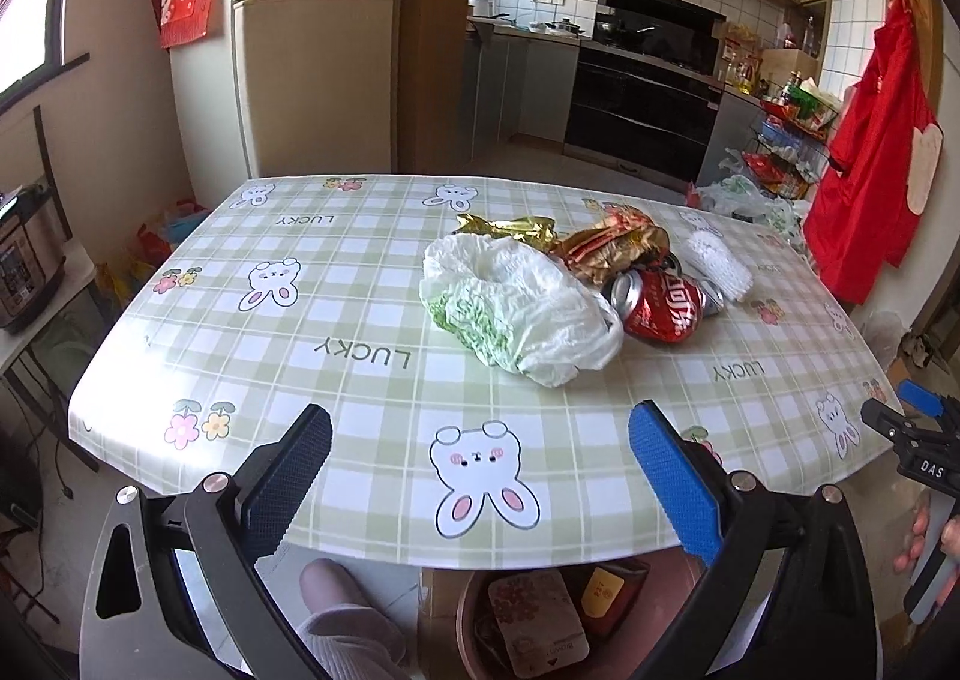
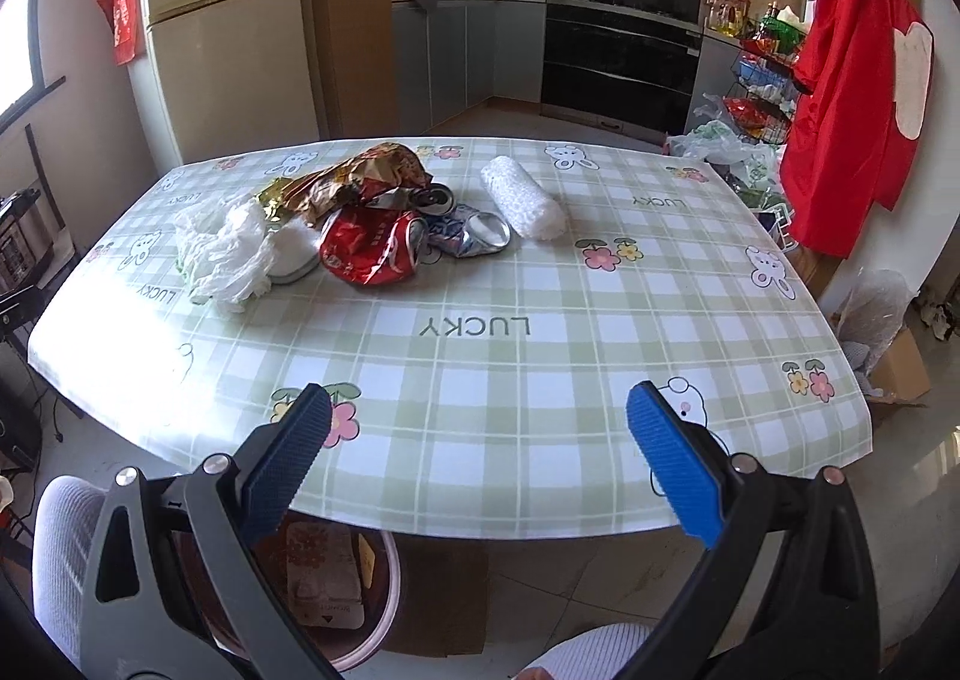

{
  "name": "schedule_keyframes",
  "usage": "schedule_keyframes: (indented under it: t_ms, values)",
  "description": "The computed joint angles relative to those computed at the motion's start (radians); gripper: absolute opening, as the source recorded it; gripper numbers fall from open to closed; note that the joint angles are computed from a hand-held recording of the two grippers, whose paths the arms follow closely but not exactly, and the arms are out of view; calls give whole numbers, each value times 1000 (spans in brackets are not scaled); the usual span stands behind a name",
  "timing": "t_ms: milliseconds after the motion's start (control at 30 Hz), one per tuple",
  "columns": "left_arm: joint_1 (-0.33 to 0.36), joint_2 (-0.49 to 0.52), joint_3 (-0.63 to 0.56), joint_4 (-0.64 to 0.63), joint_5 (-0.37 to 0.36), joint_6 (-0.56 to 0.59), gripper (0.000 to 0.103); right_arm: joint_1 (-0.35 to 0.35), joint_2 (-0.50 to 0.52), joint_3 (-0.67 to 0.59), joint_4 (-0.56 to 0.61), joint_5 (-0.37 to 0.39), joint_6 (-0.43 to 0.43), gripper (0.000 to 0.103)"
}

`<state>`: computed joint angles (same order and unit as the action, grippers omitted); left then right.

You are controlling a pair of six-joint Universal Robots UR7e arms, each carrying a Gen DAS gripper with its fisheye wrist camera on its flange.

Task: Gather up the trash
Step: 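Grasp the white plastic bag with the left tool while the right tool grasps the white foam sleeve, then carry the plastic bag into the bin and open the left tool while the right tool carries the foam sleeve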

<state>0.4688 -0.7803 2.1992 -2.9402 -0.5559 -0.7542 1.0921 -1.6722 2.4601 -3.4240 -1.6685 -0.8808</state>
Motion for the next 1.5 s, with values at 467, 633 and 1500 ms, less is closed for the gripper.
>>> schedule_keyframes:
  t_ms: [467,633,1500]
  values:
    - [286,244,-404,12,-98,37,92,15,261,-321,59,-36,83,97]
    - [340,277,-475,103,-119,-14,66,20,329,-436,130,-47,78,97]
    - [207,183,-222,-243,-36,183,3,90,596,-787,326,-101,138,22]
